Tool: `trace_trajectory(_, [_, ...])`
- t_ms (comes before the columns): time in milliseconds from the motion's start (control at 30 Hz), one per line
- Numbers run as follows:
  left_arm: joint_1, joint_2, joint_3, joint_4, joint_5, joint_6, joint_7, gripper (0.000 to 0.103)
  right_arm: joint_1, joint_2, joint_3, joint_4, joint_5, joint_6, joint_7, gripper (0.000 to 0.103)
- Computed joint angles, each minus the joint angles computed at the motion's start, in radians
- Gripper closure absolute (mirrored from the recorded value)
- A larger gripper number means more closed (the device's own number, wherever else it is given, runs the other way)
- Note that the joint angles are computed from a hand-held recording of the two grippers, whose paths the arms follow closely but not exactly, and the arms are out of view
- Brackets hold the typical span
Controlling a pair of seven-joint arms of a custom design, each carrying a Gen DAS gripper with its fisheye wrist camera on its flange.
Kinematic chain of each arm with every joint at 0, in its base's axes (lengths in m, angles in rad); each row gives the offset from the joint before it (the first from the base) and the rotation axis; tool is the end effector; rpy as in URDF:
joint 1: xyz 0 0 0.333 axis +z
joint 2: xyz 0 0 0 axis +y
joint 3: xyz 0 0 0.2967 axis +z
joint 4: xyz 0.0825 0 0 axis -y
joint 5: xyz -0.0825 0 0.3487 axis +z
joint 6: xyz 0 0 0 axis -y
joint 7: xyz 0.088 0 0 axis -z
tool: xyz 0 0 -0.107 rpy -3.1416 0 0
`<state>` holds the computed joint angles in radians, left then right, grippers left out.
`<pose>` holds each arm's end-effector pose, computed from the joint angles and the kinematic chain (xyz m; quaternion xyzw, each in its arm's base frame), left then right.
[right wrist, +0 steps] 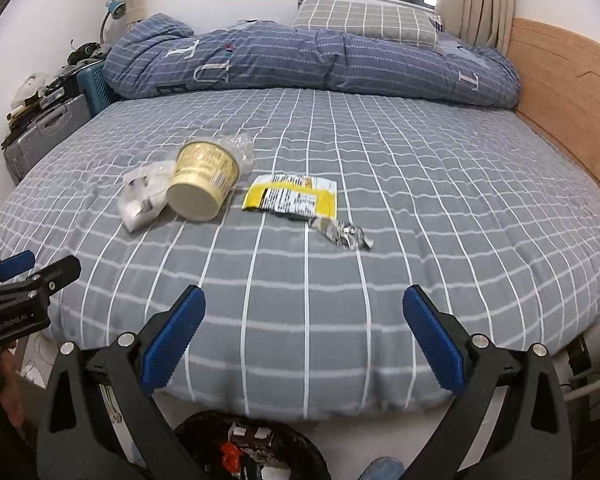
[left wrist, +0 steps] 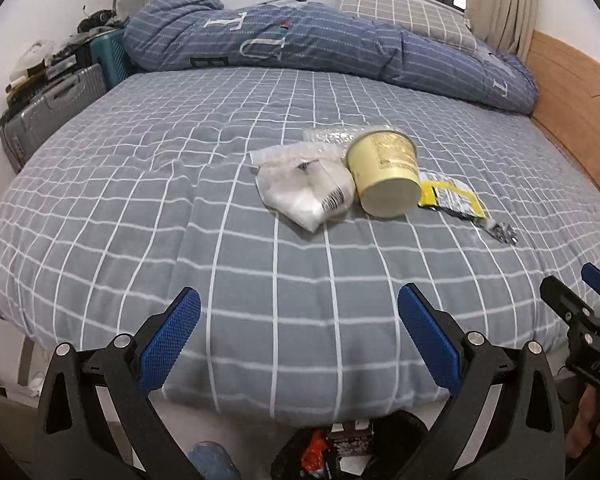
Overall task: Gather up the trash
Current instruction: 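Move both open tools back toward the remaining trash on the bed, then close the left tool on the white tissue bag while the right tool grasps the yellow wrapper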
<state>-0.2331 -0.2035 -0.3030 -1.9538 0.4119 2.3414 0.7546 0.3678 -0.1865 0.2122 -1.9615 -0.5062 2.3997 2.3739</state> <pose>0.4381 -0.2694 0.6159 -0.6845 0.6406 -0.2527 0.2394 0.4316 0.2893 0.6133 -0.6728 0.6371 -0.2624 0.2693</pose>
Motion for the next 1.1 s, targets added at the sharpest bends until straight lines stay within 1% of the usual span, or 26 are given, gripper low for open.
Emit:
trace_trajectory(200, [0.014, 0.082, 0.018, 0.072, 0.038, 0.011, 0.006, 0.006, 0.004, 0.12, -0.024, 0.117, -0.017, -0.007, -0.023, 0.008])
trace_trajectory(433, [0.009, 0.198, 0.055, 0.189, 0.044, 0.018, 0.043, 0.006, 0.03, 0.251, -0.075, 0.254, -0.015, -0.024, -0.062, 0.008])
trace_trajectory(667, [-0.018, 0.331, 0.092, 0.335, 0.04, -0.021, 0.1, 0.006, 0.052, 0.381, -0.127, 0.403, 0.035, -0.06, -0.123, 0.012])
trace_trajectory(900, [-0.038, 0.441, 0.124, 0.455, 0.001, -0.053, 0.158, 0.007, 0.067, 0.517, -0.164, 0.565, 0.115, -0.102, -0.184, 0.012])
trace_trajectory(967, [-0.036, 0.46, 0.126, 0.472, -0.033, -0.051, 0.182, 0.007, 0.07, 0.552, -0.172, 0.604, 0.14, -0.114, -0.202, 0.012])
trace_trajectory(1100, [-0.036, 0.504, 0.132, 0.513, -0.084, -0.056, 0.226, 0.012, 0.075, 0.612, -0.187, 0.678, 0.178, -0.145, -0.233, 0.015])
